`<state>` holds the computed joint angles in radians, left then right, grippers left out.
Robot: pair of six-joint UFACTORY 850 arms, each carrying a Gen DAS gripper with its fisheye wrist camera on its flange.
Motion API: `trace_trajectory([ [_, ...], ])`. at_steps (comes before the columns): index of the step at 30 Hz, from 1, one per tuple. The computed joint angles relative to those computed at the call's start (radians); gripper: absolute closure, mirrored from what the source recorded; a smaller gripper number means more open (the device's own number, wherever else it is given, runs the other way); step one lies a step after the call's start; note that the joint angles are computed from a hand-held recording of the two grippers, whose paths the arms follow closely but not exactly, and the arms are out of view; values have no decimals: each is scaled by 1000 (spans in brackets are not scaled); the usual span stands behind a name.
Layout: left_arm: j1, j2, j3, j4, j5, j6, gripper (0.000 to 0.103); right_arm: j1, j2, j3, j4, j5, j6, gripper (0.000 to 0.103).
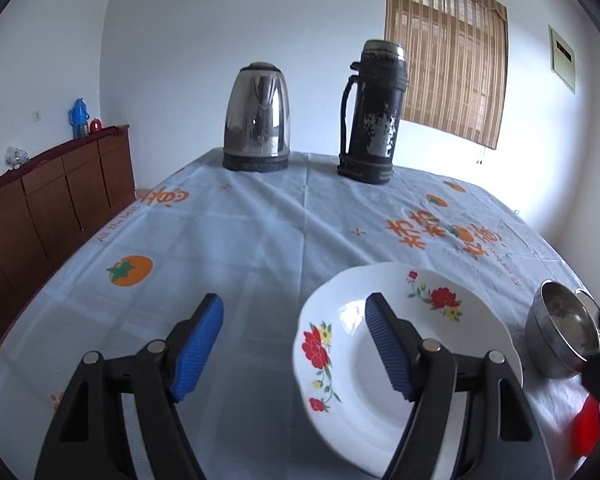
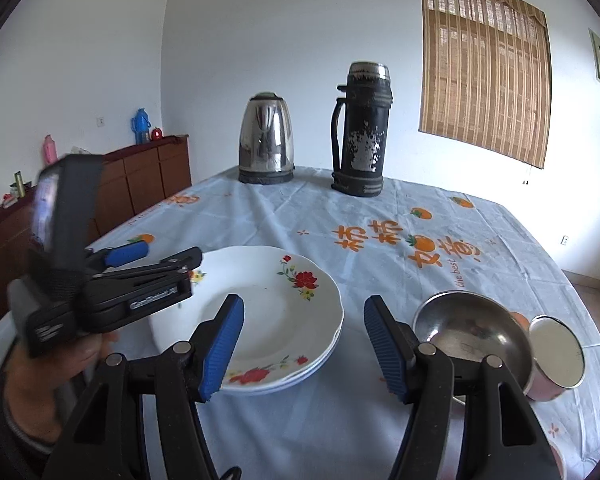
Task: Organize plates and bowls
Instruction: 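Move both tools to the rim of the pink plastic bowl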
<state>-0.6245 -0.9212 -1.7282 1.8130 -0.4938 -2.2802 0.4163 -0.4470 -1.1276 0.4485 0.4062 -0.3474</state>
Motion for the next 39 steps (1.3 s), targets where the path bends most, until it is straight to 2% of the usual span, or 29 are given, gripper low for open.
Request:
trace_trajectory([
  [5,-8,-3,-11,-55,-9,55,29,-5,119,140,-48,72,31,39],
  [9,-26,27,7,-110,58,95,29,-37,227,267,-20,112,24,39],
  [15,-100,64,29,-32,142,88,28,-92,311,378,99,133,-58,39],
  [21,-173,57,10,-7,209,109,28,-153,305,414,110,123,-51,39],
  [29,-236,16,-43,17,269,105,28,-220,298,446,9,98,57,57],
  [33,-247,-22,-94,-148,287,282,30,-240,290,453,-44,91,105,62],
  [35,-250,-32,-102,-177,289,307,30,-247,282,454,-76,89,138,64],
  [39,-253,-30,-93,-84,309,198,37,-259,271,456,-127,81,184,68],
])
